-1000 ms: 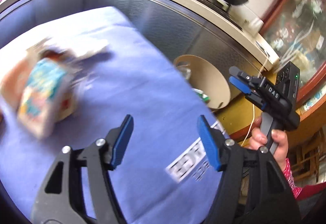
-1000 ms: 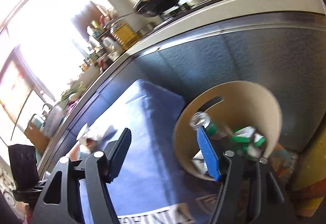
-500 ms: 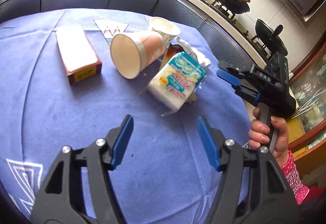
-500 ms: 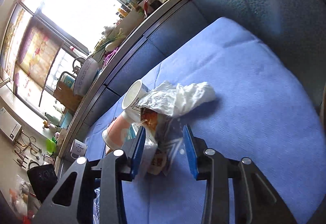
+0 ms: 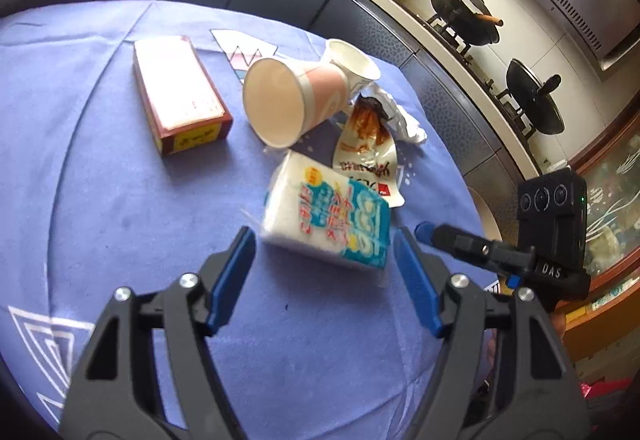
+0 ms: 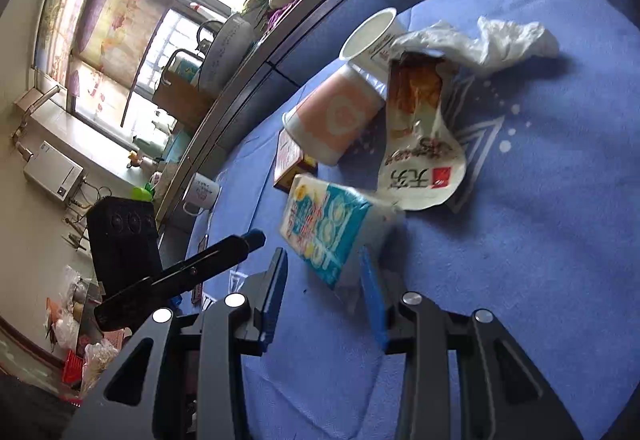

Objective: Collect trash
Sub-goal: 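Move both tools back to the table toward the white-and-blue sponge package, then close the left tool on the sponge package while the right tool grips the brown snack wrapper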

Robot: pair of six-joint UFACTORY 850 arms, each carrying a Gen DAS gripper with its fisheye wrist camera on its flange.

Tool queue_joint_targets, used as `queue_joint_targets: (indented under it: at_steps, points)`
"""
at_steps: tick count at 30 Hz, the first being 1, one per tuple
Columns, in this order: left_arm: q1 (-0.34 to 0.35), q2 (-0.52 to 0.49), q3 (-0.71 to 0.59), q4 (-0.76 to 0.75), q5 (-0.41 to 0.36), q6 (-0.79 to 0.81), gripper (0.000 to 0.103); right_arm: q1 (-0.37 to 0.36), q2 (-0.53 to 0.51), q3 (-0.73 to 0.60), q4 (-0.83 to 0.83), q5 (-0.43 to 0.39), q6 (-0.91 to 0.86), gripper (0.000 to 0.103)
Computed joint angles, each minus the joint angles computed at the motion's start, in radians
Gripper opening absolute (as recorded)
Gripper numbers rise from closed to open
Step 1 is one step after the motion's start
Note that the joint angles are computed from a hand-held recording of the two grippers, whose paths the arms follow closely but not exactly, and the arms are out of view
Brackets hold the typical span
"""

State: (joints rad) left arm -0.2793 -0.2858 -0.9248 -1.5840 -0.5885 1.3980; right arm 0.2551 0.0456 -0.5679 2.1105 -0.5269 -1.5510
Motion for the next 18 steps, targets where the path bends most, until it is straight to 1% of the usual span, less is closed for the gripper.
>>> queue_joint_targets:
  at_steps: [2,4,5,6,7,8,9,11,12,13,14,16,18]
  points:
    - [0.008,-0.016,-0.008,0.026,-0.032,-0.050,0.070,-0.019,0.024,0.007,0.098,0.064,-0.074,0.038]
    - [0.014,-0.034,-0.019,0.044,-0.068,-0.091,0.072,-0.035,0.002,-0.012,0.157,0.089,-0.122,0.038]
    - [0.018,-0.047,-0.026,0.051,-0.095,-0.123,0.072,-0.036,-0.018,-0.028,0.177,0.116,-0.139,0.038]
    - [0.023,-0.060,-0.034,0.056,-0.127,-0.153,0.072,-0.037,-0.036,-0.041,0.177,0.128,-0.134,0.038]
    - [0.028,-0.074,-0.041,0.057,-0.162,-0.177,0.072,-0.037,-0.049,-0.049,0.168,0.108,-0.125,0.038]
    - [0.030,-0.086,-0.047,0.055,-0.189,-0.195,0.072,-0.029,-0.060,-0.057,0.171,0.099,-0.139,0.038]
    - [0.031,-0.093,-0.048,0.052,-0.201,-0.205,0.072,-0.013,-0.068,-0.064,0.190,0.106,-0.177,0.038]
    - [0.027,-0.104,-0.053,0.055,-0.207,-0.227,0.072,0.035,-0.100,-0.100,0.210,0.138,-0.241,0.038]
    - [0.025,-0.109,-0.056,0.059,-0.206,-0.241,0.072,0.056,-0.118,-0.117,0.211,0.153,-0.252,0.038]
    - [0.025,-0.114,-0.059,0.062,-0.206,-0.254,0.072,0.068,-0.135,-0.131,0.171,0.160,-0.221,0.038]
    - [0.027,-0.117,-0.059,0.060,-0.208,-0.261,0.072,0.076,-0.151,-0.143,0.110,0.153,-0.162,0.038]
    - [0.032,-0.117,-0.056,0.054,-0.209,-0.268,0.072,0.083,-0.170,-0.150,-0.015,0.106,-0.043,0.038]
    - [0.040,-0.117,-0.053,0.049,-0.206,-0.271,0.072,0.080,-0.178,-0.140,-0.105,0.001,0.041,0.038]
